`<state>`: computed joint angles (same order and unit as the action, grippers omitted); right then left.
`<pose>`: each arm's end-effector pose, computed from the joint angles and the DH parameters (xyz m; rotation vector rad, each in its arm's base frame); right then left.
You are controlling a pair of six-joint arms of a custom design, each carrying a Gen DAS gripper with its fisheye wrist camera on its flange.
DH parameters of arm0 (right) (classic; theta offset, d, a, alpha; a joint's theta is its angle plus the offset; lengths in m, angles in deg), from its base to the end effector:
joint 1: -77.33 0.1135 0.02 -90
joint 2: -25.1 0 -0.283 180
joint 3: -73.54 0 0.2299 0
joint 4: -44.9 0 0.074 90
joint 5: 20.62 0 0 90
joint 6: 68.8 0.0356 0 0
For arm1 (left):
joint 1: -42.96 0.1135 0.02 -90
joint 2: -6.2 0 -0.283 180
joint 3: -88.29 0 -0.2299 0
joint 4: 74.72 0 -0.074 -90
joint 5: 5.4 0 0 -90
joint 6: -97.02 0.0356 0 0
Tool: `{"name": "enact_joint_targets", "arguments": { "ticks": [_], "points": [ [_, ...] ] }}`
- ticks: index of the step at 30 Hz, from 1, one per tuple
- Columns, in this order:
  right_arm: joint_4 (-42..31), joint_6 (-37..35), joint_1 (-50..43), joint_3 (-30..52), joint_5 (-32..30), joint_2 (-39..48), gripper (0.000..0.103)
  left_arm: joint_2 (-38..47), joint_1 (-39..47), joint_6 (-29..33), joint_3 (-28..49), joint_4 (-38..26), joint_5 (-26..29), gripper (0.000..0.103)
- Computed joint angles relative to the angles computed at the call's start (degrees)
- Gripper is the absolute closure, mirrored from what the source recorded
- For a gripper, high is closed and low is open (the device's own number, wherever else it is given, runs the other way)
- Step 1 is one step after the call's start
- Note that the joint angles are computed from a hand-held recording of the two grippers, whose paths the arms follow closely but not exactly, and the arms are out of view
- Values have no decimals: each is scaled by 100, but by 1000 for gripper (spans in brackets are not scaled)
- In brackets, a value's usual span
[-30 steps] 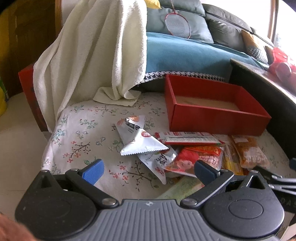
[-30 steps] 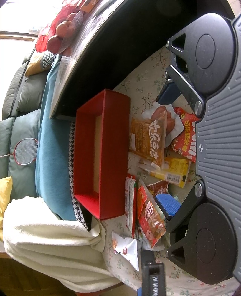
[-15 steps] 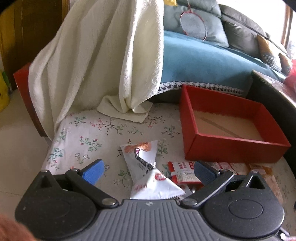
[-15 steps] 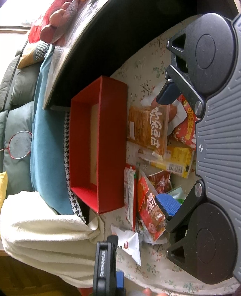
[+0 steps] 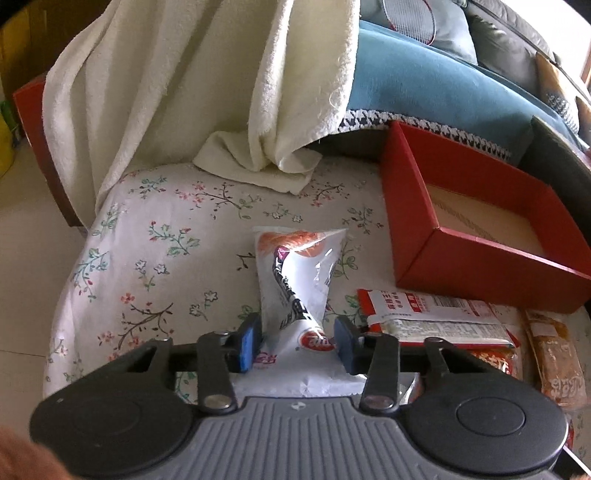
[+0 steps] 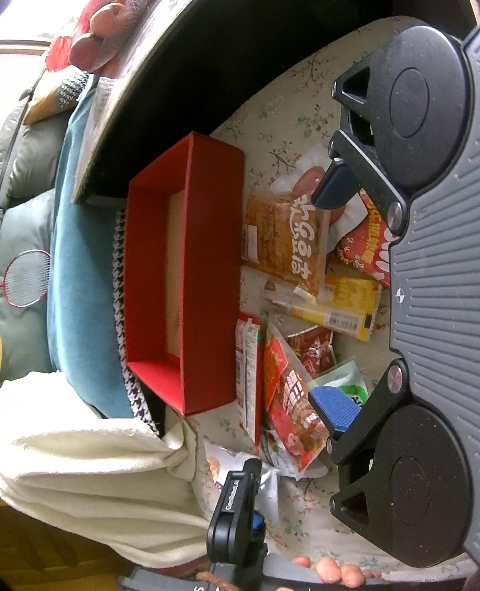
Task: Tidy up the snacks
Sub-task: 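Close the left gripper on the white triangular snack packet, then lift the white packet with the left gripper while the right gripper grasps the orange stick snack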
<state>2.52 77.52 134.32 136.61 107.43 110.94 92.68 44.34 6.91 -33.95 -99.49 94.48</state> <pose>0.1570 0.2013 0.2142 0.1655 2.3610 -0.0129 0.2692 0.0004 0.1978 0.0387 2.4961 -0.2066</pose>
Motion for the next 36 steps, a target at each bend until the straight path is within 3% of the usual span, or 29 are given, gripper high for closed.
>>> {"name": "enact_joint_targets", "arguments": {
  "ticks": [7, 15, 23, 26, 30, 33, 35, 36],
  "points": [
    [-105, 41, 4, 39, 17, 12, 2, -344, 218, 340, 53, -400, 405, 81],
    [-63, 283, -73, -157, -199, -191, 3, -780, 720, 857, 249, -1291, 1264, 89],
    [46, 184, -109, -59, -368, 7, 2, -885, 1085, 1747, 167, -1895, 1413, 90],
    [138, 104, -102, -86, -390, -24, 2, -766, 935, 1692, 84, -1711, 1237, 85],
    [260, 111, -138, -195, -484, -142, 2, -535, 651, 1595, 92, -1643, 1120, 56],
    [351, 79, -190, -258, -578, -203, 2, -526, 406, 1642, -103, -1306, 900, 52],
    [370, 49, -186, -261, -585, -224, 2, -538, 431, 1654, -111, -1295, 903, 61],
    [378, 47, -183, -251, -587, -221, 2, -527, 437, 1637, -85, -1338, 807, 75]
  ]
}}
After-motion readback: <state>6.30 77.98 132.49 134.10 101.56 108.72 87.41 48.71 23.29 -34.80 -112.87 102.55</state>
